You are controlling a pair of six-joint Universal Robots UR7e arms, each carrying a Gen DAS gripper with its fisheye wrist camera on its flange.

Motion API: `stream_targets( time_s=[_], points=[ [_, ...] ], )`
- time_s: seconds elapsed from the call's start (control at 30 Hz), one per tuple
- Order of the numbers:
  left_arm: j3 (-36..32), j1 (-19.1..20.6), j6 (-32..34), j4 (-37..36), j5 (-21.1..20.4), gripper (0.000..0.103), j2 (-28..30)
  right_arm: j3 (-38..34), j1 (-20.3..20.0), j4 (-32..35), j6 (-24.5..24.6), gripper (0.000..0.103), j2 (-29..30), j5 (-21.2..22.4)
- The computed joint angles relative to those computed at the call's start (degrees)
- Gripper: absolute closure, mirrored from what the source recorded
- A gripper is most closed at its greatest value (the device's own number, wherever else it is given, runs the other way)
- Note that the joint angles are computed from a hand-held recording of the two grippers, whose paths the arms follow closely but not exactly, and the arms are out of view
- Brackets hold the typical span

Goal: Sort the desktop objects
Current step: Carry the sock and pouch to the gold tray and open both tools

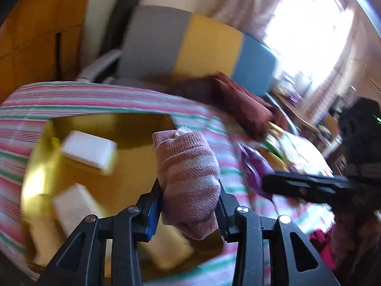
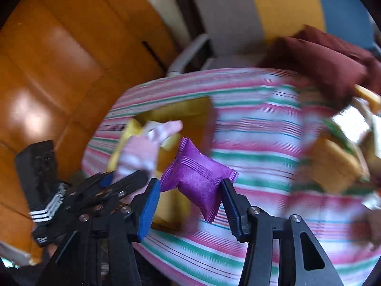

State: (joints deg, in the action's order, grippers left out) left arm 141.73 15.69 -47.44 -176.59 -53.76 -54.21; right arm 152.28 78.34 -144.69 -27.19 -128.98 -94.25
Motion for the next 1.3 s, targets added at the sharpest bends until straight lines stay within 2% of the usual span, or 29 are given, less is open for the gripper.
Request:
stream_targets(
  time_s=[0.1, 0.17, 0.2, 0.37, 0.5, 0.63, 0.9, 1.0, 1.3],
  points=[
    [1.6, 2.6, -5.9, 3.6, 4.3, 0.046, -4.4, -0.6, 4.0, -8.1, 6.3, 0.041, 10.9, 2.1],
    [3.5, 4.3, -8.6, 3.6, 5.7, 0.045, -7.4, -0.8, 5.3, -11.9, 8.5, 0.033, 15.9, 3.5],
    [4.3, 4.7, -9.9, 4.5, 6.6, 0.045, -8.7, -0.7, 6.1, -14.3, 9.3, 0.033, 18.4, 3.4],
    [7.6, 5.6, -13.6, 6.1, 7.7, 0.045, -12.7, 0.1, 7.7, -17.2, 11.0, 0.032, 23.3, 1.7],
    [9.3, 5.9, -14.7, 4.0, 5.7, 0.045, -12.7, 1.5, 7.5, -19.5, 11.4, 0.026, 24.5, -0.5],
    [9.1, 4.4, -14.1, 4.5, 5.0, 0.045, -11.6, 3.6, 8.8, -21.1, 10.9, 0.022, 21.7, -5.5],
    [7.4, 0.1, -10.5, 5.1, 4.1, 0.047, -8.2, 7.9, 10.5, -28.1, 6.7, 0.018, 17.9, -14.5],
    [6.2, -1.4, -8.5, 5.7, 3.8, 0.047, -6.5, 9.0, 8.6, -28.0, 4.9, 0.017, 15.1, -15.8],
    [3.9, -4.6, -2.1, 2.3, 0.2, 0.045, -2.1, 8.3, -1.3, -17.0, -0.1, 0.014, 1.9, -15.6]
  ],
)
